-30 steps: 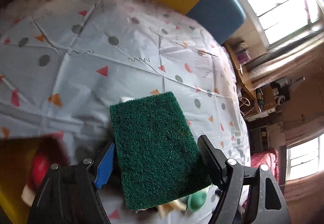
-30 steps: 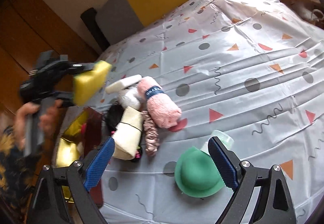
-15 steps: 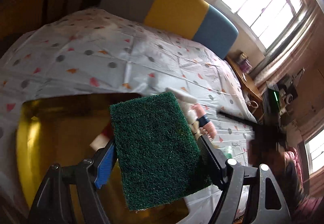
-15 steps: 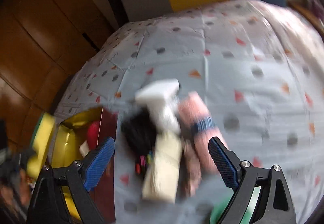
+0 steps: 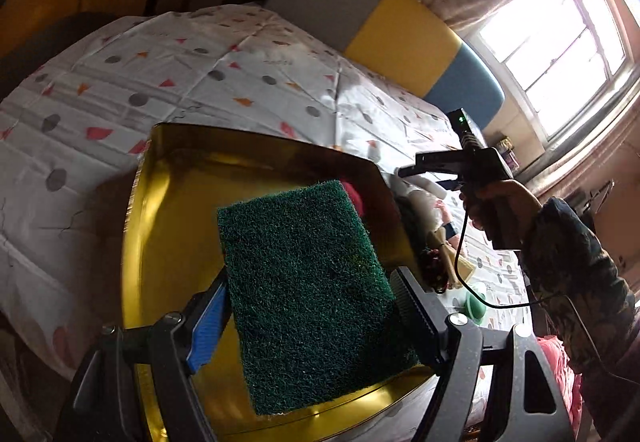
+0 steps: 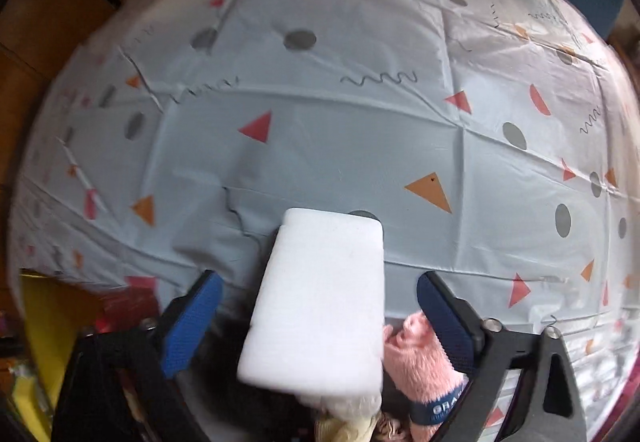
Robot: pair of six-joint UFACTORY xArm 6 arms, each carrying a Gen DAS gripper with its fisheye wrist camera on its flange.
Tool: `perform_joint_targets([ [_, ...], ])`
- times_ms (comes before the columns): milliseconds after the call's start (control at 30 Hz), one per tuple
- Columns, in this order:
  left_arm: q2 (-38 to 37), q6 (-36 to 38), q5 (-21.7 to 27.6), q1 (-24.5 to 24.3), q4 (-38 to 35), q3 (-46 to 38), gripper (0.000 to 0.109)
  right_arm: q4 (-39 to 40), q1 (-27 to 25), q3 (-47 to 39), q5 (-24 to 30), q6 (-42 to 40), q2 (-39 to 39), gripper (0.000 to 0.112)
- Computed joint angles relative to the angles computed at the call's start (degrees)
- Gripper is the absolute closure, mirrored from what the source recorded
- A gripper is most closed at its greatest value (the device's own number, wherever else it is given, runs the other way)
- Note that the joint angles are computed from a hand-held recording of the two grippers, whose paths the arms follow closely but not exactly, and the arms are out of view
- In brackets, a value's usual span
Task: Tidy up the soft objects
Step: 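Grasp the green-yellow sponge with left gripper while right gripper grasps white eraser sponge, then place the green-yellow sponge into the gold tray with the left gripper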
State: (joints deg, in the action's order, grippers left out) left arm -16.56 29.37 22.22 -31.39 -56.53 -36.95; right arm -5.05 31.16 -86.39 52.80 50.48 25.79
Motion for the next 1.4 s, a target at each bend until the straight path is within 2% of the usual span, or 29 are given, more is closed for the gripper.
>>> perform_joint_targets([
  [33, -0.25, 0.41, 0.11, 0.37, -0.4, 0.37, 0.03, 2.3, -0.15, -1.45, 1.65, -1.27, 1.27, 0.058],
  [67, -0.23, 1.49, 0.48, 0.76, -1.4, 0.46, 0.03, 2.6, 0.04, -1.76, 2.0, -1.16, 1.48, 0.057],
  [133, -0.06, 3.18, 0.37, 1.18, -3.33, 0.61, 0.03, -1.17, 0.99, 0.57, -0.9, 0.97, -0.77, 0.057],
  [267, 0.03, 7.34, 0.24, 1.74, -7.7, 1.03, 0.03, -11.63, 4.11, 8.84, -5.9, 9.83, -10.46, 0.057],
  [367, 0.64, 8.21, 1.61, 2.3, -8.37, 0.87, 0.03, -18.69, 8.18, 14.94, -6.36, 16.5, -18.08, 0.056],
  [467, 2.17, 8.04, 3.28, 2.75, -7.47, -0.48, 0.03, -24.29, 14.25, 20.34, -3.45, 23.86, -24.48, 0.056],
  [533, 3.85, 6.91, 4.94, 3.43, -6.49, -2.09, 0.03, -26.33, 17.95, 21.74, -1.07, 27.71, -26.1, 0.056],
  [667, 8.97, 2.58, 7.15, 3.81, -1.11, -6.61, 0.03, -28.79, 26.13, 23.77, 6.57, 35.33, -28.37, 0.056],
  [833, 15.23, -0.91, 6.65, 3.04, 2.94, -13.1, 0.03, -29.05, 31.23, 24.09, 9.6, 43.0, -27.48, 0.056],
  [900, 18.48, -3.62, 5.61, 2.21, 6.56, -16.44, 0.03, -29.43, 32.85, 23.79, 9.92, 45.37, -27.14, 0.056],
  [967, 22.29, -9.79, 4.19, 1.3, 12.91, -19.79, 0.03, -30.26, 34.53, 22.9, 11.08, 46.93, -26.46, 0.056],
  [1067, 27.15, -15.45, 3.66, 0.55, 17.0, -24.22, 0.029, -30.96, 35.71, 22.81, 10.51, 48.1, -26.2, 0.056],
  [1133, 29.15, -15.8, 3.38, -0.09, 17.89, -26.28, 0.029, -31.36, 36.07, 22.94, 10.09, 47.55, -26.12, 0.056],
  [1200, 30.88, -19.3, 2.12, -0.95, 21.46, -27.57, 0.028, -32.01, 36.28, 23.65, 9.25, 47.62, -26.48, 0.056],
  [1267, 32.25, -20.07, 3.07, -1.26, 23.02, -28.9, 0.027, -32.96, 36.45, 25.21, 7.76, 48.5, -27.3, 0.056],
  [1300, 32.23, -23.11, 2.45, -1.44, 25.83, -28.57, 0.026, -33.26, 36.42, 25.78, 7.24, 48.67, -27.61, 0.056],
  [1400, 30.8, -24.28, 0.04, -1.7, 26.47, -26.36, 0.02, -34.31, 36.72, 28.2, 4.86, 50.34, -28.61, 0.056],
])
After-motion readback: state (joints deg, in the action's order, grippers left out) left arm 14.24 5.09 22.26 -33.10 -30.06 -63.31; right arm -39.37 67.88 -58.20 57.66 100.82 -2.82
